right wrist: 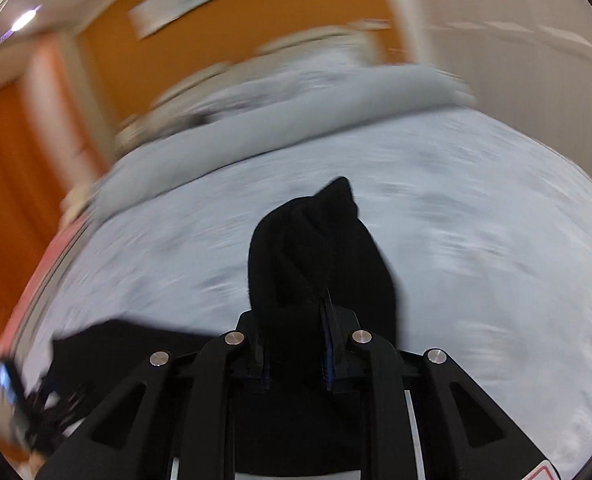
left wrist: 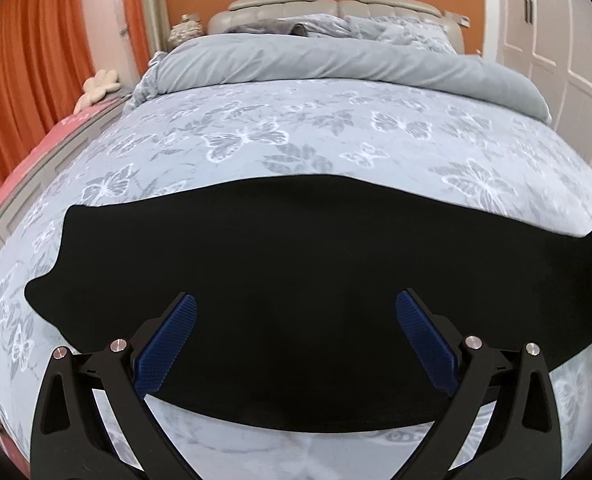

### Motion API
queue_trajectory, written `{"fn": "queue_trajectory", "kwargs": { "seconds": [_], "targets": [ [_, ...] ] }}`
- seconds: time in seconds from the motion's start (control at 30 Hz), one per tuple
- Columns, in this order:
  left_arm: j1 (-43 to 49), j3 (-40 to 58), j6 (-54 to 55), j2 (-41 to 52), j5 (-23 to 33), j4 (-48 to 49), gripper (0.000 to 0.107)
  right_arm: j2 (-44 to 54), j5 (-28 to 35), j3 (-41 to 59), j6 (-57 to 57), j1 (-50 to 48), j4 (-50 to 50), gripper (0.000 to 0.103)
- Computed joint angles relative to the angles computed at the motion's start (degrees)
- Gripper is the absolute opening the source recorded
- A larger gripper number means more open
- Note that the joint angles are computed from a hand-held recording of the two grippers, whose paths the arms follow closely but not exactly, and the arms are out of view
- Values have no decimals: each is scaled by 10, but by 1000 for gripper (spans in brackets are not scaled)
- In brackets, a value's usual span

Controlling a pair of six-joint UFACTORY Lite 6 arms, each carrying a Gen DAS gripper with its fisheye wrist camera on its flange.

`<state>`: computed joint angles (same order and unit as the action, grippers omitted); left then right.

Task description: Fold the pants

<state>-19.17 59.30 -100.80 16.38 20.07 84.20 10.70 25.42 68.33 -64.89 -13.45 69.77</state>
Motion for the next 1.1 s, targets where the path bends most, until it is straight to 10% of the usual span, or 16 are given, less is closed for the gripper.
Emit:
{"fn": "queue_trajectory", "kwargs": {
  "seconds": [0.37,0.47,0.6,0.9,0.97,1.1],
  "targets": [
    [149,-34,184,-62,-95,-182,98,247,-69,172,551,397,-604,46],
    [174,-33,263,-67,-103,-254,98,159,-113,119,704,403,-744,88],
    [186,-29,349,-68,-113,-336,98,103,-130,61,886,383,-967,87],
    [172,-31,327,-67,-93,-307,98,201,-98,81,999,477,-1139,86],
    [176,-29,354,-65,-96,-335,98,243,-91,116,935,467,-1061,48],
    [181,-31,394,-67,-101,-372,98,246,-93,143,746,422,-822,20]
  ]
}}
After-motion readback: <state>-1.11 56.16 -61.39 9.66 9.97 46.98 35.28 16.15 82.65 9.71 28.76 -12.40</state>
